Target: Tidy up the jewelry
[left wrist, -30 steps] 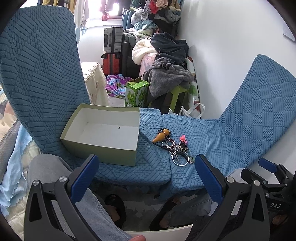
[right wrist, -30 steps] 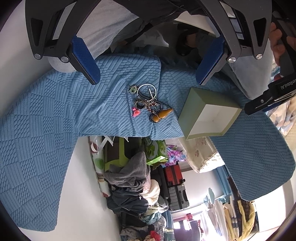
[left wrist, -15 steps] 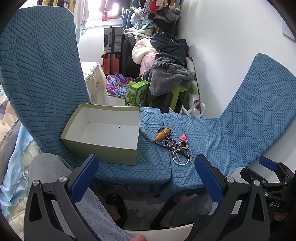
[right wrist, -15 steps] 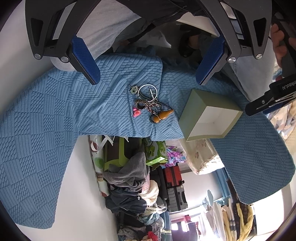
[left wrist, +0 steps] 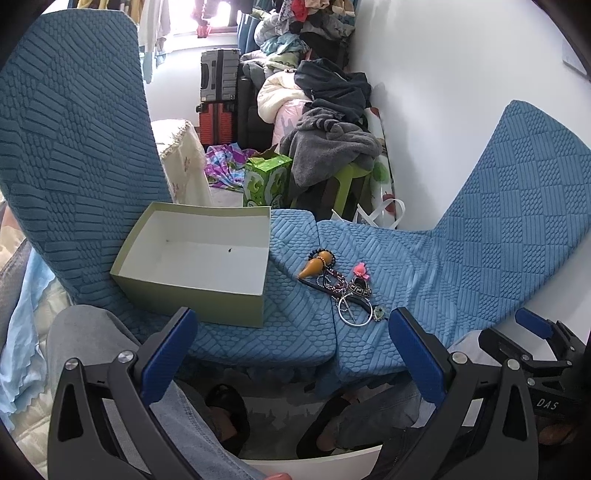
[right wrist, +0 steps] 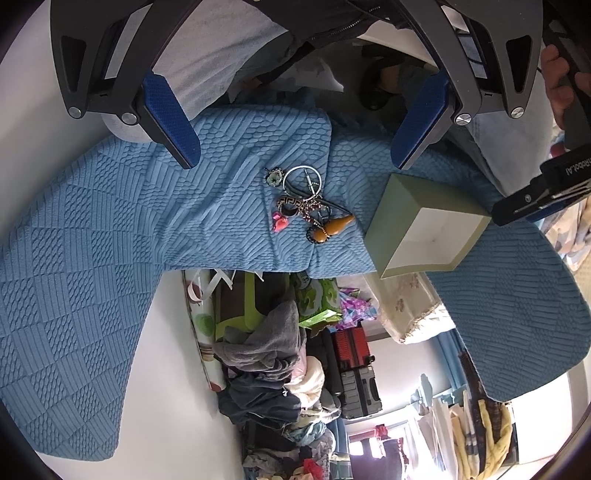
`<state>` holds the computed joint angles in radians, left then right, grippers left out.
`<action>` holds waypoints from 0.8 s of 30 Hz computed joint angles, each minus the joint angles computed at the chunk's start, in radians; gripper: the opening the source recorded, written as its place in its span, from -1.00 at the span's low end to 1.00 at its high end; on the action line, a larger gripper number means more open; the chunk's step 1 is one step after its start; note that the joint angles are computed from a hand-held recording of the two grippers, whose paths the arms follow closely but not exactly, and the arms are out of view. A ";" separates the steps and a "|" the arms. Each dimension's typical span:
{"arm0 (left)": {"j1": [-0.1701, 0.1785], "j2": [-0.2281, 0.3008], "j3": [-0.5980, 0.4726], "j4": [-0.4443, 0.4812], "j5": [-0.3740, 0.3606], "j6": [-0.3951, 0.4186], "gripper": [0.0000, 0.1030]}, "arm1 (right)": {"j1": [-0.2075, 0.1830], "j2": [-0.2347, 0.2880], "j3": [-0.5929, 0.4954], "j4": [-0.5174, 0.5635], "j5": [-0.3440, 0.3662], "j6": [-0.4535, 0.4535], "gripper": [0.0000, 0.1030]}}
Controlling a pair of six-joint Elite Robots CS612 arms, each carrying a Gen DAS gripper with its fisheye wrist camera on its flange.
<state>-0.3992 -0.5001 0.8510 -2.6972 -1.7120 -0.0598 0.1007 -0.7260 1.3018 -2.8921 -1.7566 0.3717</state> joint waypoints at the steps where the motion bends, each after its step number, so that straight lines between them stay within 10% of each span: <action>1: -0.002 -0.001 0.002 -0.002 0.005 0.005 0.99 | -0.001 0.001 -0.002 0.000 0.003 0.000 0.99; 24: -0.003 0.133 -0.210 -0.016 -0.097 -0.040 0.99 | -0.037 0.076 -0.079 -0.089 0.013 -0.034 0.73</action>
